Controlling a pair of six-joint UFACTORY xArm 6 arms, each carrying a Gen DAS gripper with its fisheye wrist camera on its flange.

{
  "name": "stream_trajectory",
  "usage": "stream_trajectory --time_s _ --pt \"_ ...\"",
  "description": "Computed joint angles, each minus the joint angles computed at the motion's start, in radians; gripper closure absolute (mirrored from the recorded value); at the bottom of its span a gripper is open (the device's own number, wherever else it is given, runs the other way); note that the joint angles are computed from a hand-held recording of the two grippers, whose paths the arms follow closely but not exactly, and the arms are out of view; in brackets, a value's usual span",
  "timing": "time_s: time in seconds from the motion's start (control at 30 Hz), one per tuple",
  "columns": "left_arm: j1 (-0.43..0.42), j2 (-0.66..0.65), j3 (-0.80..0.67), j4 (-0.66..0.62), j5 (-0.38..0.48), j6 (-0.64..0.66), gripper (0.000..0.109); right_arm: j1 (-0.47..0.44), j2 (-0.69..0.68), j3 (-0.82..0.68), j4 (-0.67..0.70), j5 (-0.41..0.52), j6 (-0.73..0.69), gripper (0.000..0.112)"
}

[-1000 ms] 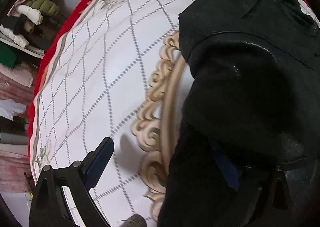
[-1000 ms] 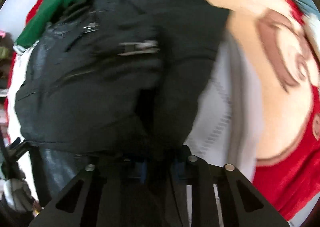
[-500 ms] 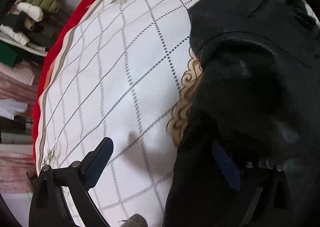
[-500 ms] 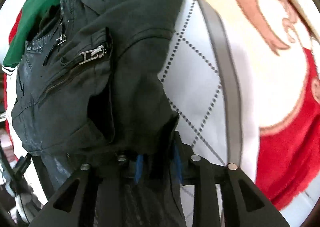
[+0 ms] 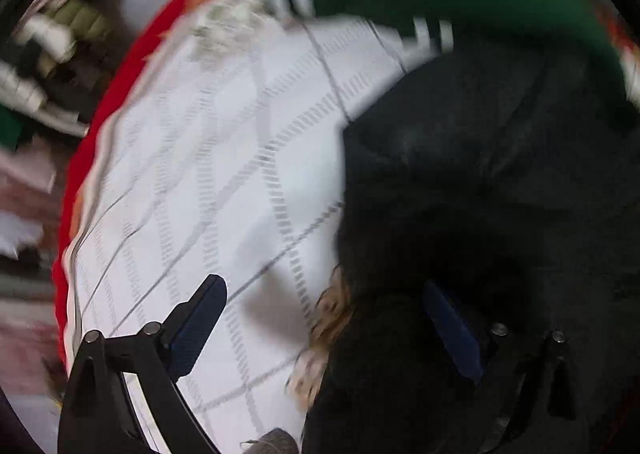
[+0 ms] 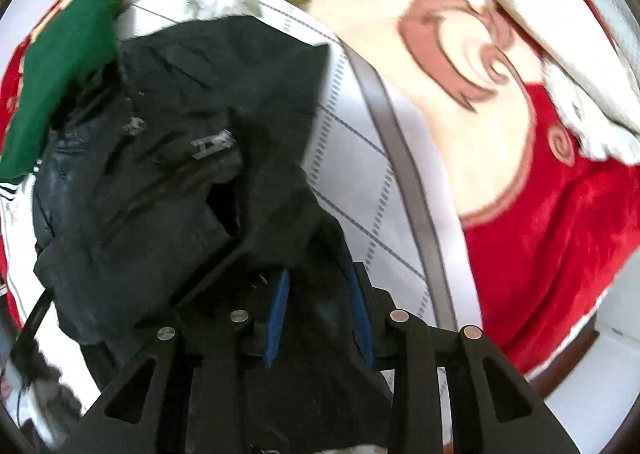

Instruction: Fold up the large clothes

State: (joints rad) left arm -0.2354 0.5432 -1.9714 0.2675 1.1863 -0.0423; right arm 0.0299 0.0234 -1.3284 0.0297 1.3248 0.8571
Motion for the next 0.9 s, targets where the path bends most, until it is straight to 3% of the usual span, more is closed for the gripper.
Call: stream_trajectory --time_s 0.07,0.13,0.2,0.27,0.3,0.37,0.43,0.5,0.57,0.63,0.73,0.9 --pt "0.007 -0.010 0.033 -0.016 -0.056 0.007 0.006 -0.007 -0.021 0.008 -0.024 0.034 0.025 0.078" --pt "0.011 -0.019 0.035 -0.024 -0.051 0.027 0.006 -0.027 -0.083 0.060 -0.023 -0.014 0.065 0.078" --pt "0.023 -0.046 0.049 -0.046 -0.041 0.019 0.006 -0.045 -0.131 0.117 -0.002 -0.141 0.076 0.074" --pt "0.038 -0.061 0.040 -0.056 -0.025 -0.002 0.006 -0.069 -0.116 0.126 0.050 -0.236 -0.005 0.060" --pt "0.045 -0.074 0.042 -0.063 -0.022 -0.017 0.006 -0.083 -0.087 0.134 0.127 -0.311 -0.068 0.057" --pt "0.061 -0.096 0.049 -0.068 -0.023 -0.055 0.006 -0.101 -0.024 0.128 0.261 -0.374 -0.139 0.057" --pt "0.070 -0.106 0.040 -0.067 -0.022 -0.087 0.006 -0.103 0.067 0.082 0.331 -0.367 -0.206 0.055" --pt "0.073 -0.110 0.032 -0.061 -0.023 -0.101 0.006 -0.092 0.148 0.020 0.304 -0.313 -0.260 0.053" --pt "0.067 -0.120 0.045 -0.045 -0.032 -0.099 0.006 -0.070 0.173 -0.006 0.232 -0.300 -0.260 0.060" --pt "0.057 -0.116 0.044 -0.032 -0.039 -0.085 0.006 -0.046 0.162 -0.027 0.104 -0.259 -0.206 0.100" --pt "0.050 -0.096 0.019 -0.047 -0.039 -0.062 0.006 -0.040 0.046 0.056 0.000 -0.296 -0.089 0.112" --pt "0.035 -0.067 -0.019 -0.047 -0.049 -0.053 0.006 -0.061 -0.064 0.112 -0.116 -0.289 0.049 0.112"
